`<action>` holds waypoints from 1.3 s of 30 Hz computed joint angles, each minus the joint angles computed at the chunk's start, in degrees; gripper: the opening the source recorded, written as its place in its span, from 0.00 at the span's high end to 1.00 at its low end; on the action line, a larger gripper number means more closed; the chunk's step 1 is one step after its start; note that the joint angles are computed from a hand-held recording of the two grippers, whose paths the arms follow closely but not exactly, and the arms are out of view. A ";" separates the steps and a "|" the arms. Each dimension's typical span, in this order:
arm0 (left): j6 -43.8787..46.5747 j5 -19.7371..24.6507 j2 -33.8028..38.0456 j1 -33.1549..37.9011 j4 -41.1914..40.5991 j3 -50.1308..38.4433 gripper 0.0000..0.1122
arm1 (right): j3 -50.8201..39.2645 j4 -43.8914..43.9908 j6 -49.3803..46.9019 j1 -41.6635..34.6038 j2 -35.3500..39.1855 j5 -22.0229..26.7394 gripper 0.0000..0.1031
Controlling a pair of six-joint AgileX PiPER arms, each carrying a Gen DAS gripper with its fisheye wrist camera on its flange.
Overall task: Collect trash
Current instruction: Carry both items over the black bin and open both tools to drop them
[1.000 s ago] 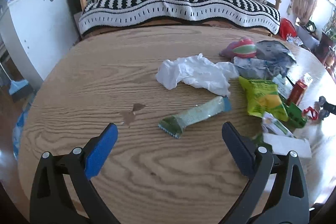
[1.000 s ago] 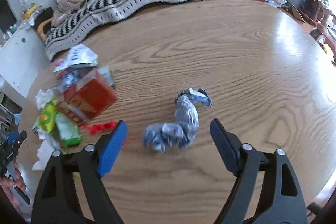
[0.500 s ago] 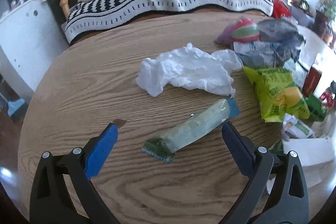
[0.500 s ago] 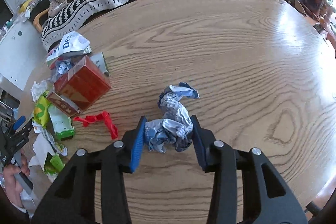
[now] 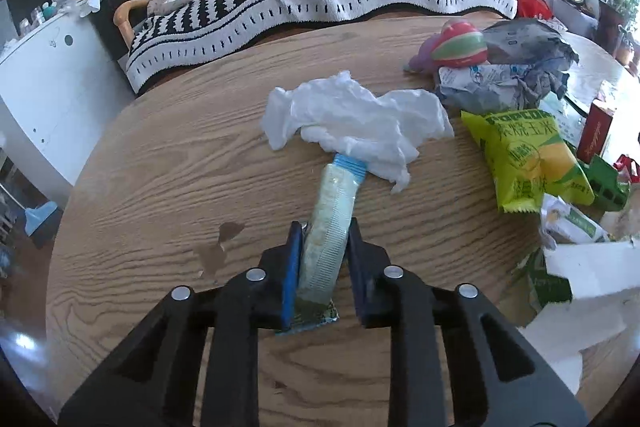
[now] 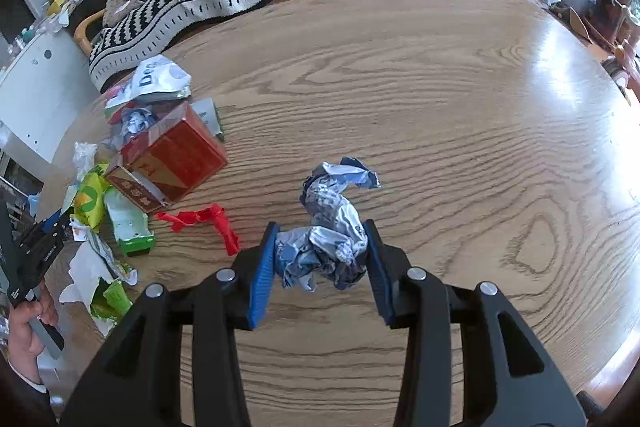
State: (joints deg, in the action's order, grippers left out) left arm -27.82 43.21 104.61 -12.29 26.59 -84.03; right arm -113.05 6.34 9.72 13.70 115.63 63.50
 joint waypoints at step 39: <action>-57.02 2.37 -26.26 -55.68 1.69 36.61 0.83 | 66.51 -7.89 23.92 35.40 -53.24 -15.69 0.60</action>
State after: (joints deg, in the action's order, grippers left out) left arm -84.85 45.58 78.35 -67.97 28.28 -47.42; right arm -46.53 -1.55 33.64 49.10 62.39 47.81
